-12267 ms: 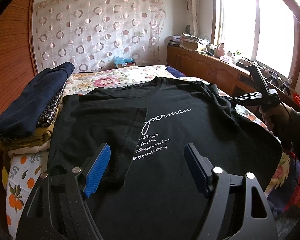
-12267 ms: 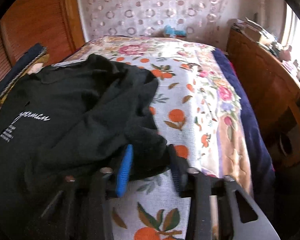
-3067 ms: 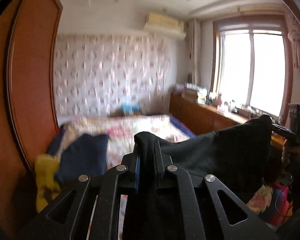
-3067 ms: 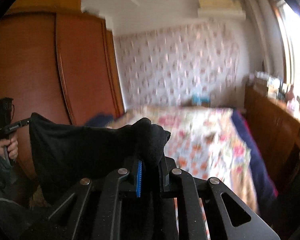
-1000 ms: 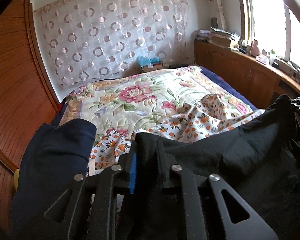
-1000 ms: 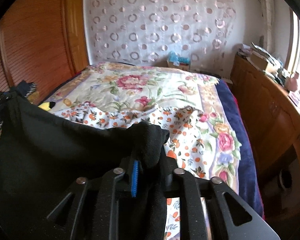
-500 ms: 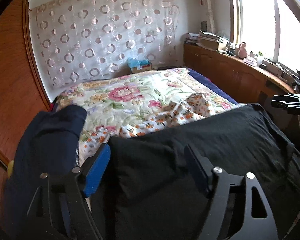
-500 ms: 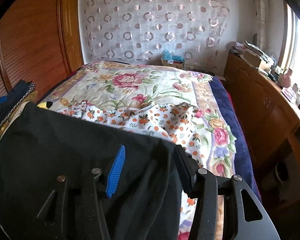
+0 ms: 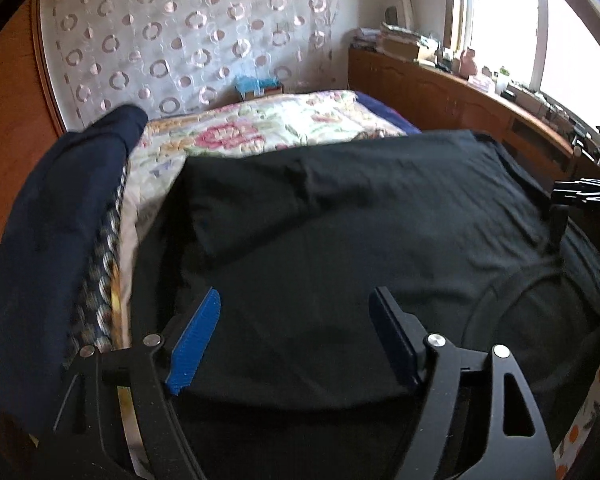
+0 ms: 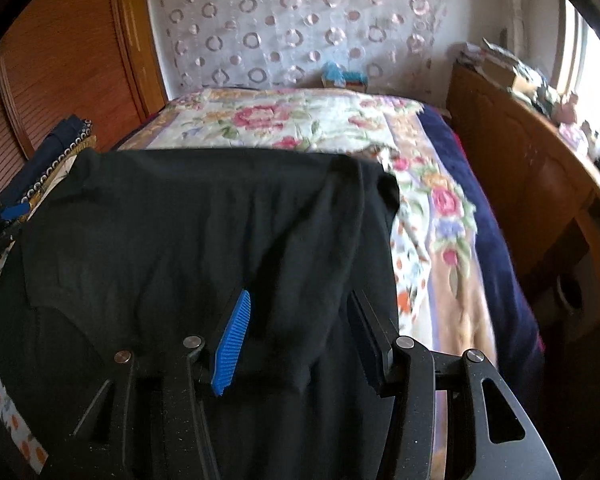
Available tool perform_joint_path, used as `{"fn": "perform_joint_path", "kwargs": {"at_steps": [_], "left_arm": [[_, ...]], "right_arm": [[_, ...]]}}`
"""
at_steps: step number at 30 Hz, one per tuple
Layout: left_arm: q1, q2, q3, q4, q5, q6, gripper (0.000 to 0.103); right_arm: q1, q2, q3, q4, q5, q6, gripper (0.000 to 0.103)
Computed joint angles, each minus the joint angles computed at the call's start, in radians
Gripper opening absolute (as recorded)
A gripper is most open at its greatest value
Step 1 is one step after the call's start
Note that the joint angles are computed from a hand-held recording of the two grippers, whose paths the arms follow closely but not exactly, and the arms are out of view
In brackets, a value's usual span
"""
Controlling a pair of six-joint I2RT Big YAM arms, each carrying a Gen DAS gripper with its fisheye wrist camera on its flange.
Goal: Fold small clothes
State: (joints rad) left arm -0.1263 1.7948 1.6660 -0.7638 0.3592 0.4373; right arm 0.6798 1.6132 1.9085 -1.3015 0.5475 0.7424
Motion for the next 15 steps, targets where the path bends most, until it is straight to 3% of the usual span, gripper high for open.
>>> {"fn": "perform_joint_path", "kwargs": {"at_steps": [9, 15], "left_arm": [[0.001, -0.016, -0.037, -0.025, -0.028, -0.004, 0.078], [0.022, -0.047, -0.064, -0.041, -0.023, -0.027, 0.078]], "right_arm": [[-0.021, -0.006, -0.027, 0.044, -0.053, -0.004, 0.052], [-0.01, 0.025, -0.016, 0.031, 0.014, -0.039, 0.052]]}}
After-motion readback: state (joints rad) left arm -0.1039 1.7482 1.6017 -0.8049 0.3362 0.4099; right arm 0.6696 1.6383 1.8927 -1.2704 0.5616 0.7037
